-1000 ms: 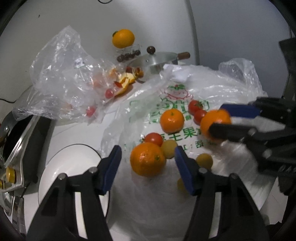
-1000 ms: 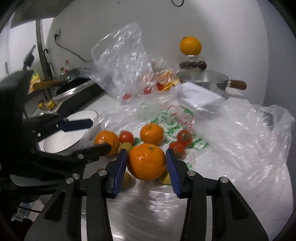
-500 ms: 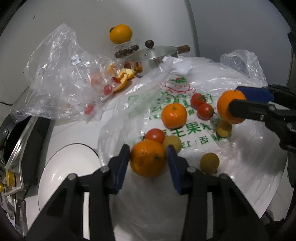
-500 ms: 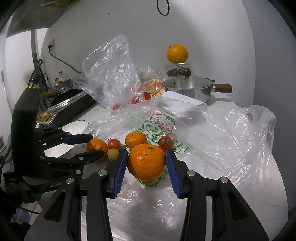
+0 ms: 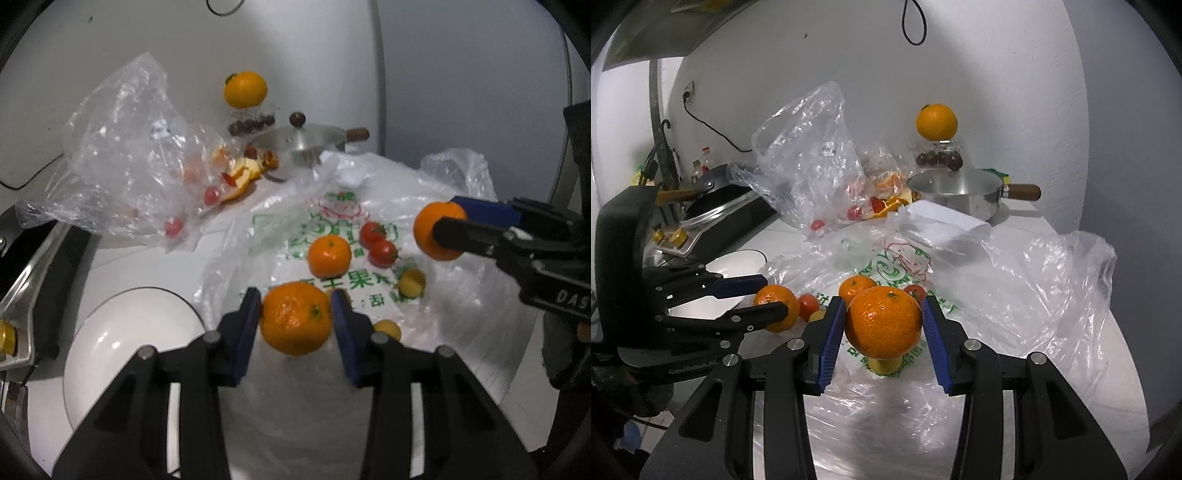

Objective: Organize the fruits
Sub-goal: 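Place the mandarin on the white plate with the left gripper while the right gripper carries its mandarin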

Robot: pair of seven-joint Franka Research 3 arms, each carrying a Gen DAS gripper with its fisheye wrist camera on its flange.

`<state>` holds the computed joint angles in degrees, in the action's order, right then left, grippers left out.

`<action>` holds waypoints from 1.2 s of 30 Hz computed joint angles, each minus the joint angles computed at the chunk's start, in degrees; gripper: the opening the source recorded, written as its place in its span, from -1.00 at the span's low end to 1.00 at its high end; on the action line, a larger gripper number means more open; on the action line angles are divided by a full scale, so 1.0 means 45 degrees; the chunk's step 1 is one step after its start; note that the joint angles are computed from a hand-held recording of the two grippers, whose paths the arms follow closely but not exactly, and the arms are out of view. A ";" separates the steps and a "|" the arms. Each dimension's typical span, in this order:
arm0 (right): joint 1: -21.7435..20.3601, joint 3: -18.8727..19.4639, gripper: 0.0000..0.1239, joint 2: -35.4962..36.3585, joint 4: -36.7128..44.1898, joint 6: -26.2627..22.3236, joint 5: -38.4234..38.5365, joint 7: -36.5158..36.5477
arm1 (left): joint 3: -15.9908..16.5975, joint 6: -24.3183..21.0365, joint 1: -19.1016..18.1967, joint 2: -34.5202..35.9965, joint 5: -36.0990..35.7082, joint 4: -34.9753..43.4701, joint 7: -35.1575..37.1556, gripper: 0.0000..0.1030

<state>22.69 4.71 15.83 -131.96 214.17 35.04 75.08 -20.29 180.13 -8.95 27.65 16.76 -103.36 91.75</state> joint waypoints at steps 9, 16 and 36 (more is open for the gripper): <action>0.0872 -0.0098 -0.28 0.0157 0.0929 -0.0208 0.1368 -0.1628 | -0.1876 0.1391 0.2462 -0.0924 0.0042 -0.1574 0.0073 -0.22; 0.1682 -0.0185 -0.28 0.0652 0.2159 -0.0592 0.2641 -0.3212 | -0.2683 0.2075 0.4141 -0.1282 0.0871 -0.2451 -0.0940 -0.40; 0.4164 -0.1624 -0.28 0.3578 0.8333 -0.2487 1.1682 -1.2214 | -0.4163 0.2087 0.6882 0.0469 0.3063 -0.2068 -0.2600 -0.54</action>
<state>41.43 -2.59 31.93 -94.46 202.98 87.61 20.12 -39.02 189.52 22.02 29.76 30.54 -112.66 80.05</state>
